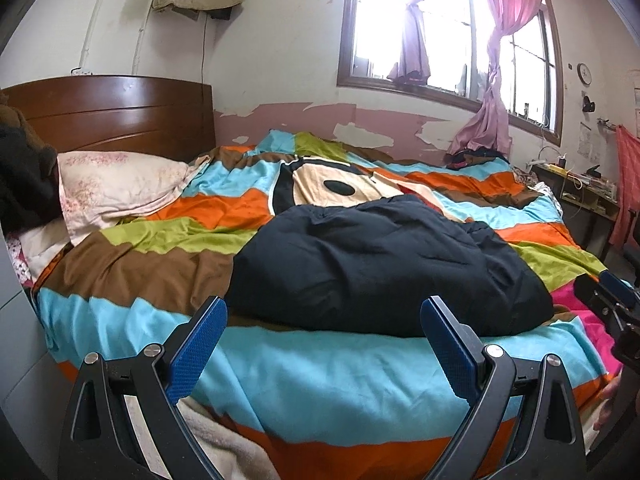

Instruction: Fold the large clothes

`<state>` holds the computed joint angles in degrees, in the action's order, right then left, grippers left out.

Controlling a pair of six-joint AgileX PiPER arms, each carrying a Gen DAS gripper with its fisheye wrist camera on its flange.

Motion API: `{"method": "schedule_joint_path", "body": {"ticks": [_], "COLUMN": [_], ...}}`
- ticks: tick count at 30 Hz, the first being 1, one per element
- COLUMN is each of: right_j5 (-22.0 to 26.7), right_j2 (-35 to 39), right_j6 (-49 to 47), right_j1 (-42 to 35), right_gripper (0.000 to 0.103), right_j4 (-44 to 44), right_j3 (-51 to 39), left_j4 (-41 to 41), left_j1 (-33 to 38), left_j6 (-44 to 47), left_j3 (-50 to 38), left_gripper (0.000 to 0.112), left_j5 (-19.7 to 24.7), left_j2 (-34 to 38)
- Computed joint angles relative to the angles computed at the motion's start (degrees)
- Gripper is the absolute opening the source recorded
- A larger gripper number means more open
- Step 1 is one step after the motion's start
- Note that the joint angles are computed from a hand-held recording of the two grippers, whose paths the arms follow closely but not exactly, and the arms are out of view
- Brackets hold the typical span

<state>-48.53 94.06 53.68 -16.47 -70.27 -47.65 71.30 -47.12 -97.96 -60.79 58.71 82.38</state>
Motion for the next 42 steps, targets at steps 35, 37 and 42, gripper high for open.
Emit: {"method": "schedule_joint_path", "body": {"ticks": [35, 37, 42], "right_j5": [3.34, 3.32, 3.47], "right_j2": [0.64, 0.75, 0.74], "right_j6": [-6.51, -6.19, -5.68], "right_j1": [1.67, 1.57, 1.61], "right_gripper": [0.103, 0.103, 0.103], "right_j4": [1.95, 1.81, 1.44], "right_j3": [6.52, 6.37, 6.11], "left_j4": [0.12, 0.05, 0.22], "left_j1": [-1.82, -1.86, -1.93], "left_j6": [-3.03, -2.9, -2.74], "left_j3": [6.16, 6.05, 6.05], "left_gripper": [0.095, 0.095, 0.095], "left_j5": [-1.99, -1.89, -1.78], "left_j2": [0.76, 0.85, 0.86]}}
